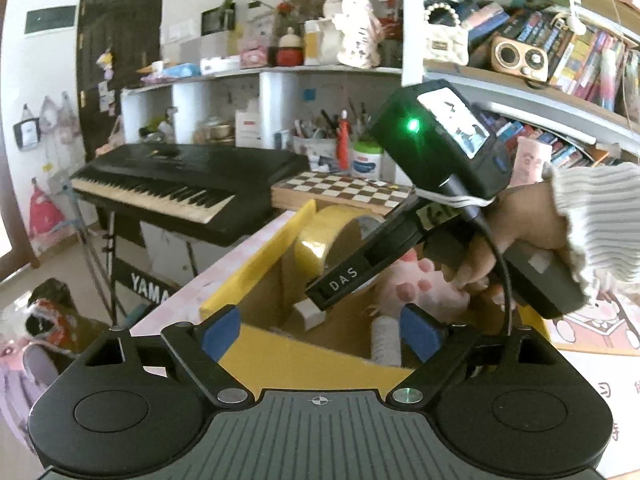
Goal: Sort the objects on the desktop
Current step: 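Open the left gripper to drop the white-red box while the right gripper releases the tape into the box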
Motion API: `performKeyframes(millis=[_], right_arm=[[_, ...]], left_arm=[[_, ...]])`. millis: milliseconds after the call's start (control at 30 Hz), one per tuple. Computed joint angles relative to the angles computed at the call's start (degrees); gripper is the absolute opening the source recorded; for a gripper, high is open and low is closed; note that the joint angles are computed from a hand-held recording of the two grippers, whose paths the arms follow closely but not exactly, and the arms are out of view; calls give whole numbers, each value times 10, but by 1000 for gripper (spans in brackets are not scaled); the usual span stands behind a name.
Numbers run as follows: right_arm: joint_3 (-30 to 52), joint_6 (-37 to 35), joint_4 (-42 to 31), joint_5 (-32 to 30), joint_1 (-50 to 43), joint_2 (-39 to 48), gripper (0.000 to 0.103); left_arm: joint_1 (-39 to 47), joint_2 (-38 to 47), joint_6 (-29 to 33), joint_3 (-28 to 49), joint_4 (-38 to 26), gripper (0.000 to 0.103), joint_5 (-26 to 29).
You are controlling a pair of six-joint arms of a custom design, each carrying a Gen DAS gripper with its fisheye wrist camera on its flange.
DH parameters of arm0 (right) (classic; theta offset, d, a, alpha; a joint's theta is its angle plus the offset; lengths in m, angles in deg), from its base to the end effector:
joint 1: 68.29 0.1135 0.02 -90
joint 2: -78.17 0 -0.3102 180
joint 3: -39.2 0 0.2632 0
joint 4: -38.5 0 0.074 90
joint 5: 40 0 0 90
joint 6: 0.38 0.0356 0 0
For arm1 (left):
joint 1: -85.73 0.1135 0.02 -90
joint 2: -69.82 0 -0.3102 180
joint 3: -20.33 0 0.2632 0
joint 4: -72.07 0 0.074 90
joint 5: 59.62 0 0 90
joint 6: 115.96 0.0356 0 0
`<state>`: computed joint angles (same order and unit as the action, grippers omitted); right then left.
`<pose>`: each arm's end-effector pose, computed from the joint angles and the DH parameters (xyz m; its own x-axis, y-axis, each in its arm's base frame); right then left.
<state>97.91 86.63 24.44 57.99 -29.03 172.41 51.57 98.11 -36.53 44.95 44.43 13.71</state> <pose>0.2571 0.2037 0.1867 -0.5597 -0.5242 -0.6418 -0.5869 0.7975 -0.1395 0.0900 -0.0488 0.1875 -0.4842 0.1162 -0.8672 0.2505 0.9681 -0.0102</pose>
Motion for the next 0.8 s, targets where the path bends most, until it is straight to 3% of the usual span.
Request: performKeyframes(millis=[200, 533, 800], right_arm=[[9, -2, 7, 31, 9, 24, 95], [-44, 45, 17, 104, 41, -71, 97], [-106, 152, -37, 210, 98, -196, 97]], left_arm=[[23, -66, 6, 6, -66, 90, 10], [66, -134, 41, 11, -108, 90, 79], [139, -199, 79, 20, -157, 90, 200]])
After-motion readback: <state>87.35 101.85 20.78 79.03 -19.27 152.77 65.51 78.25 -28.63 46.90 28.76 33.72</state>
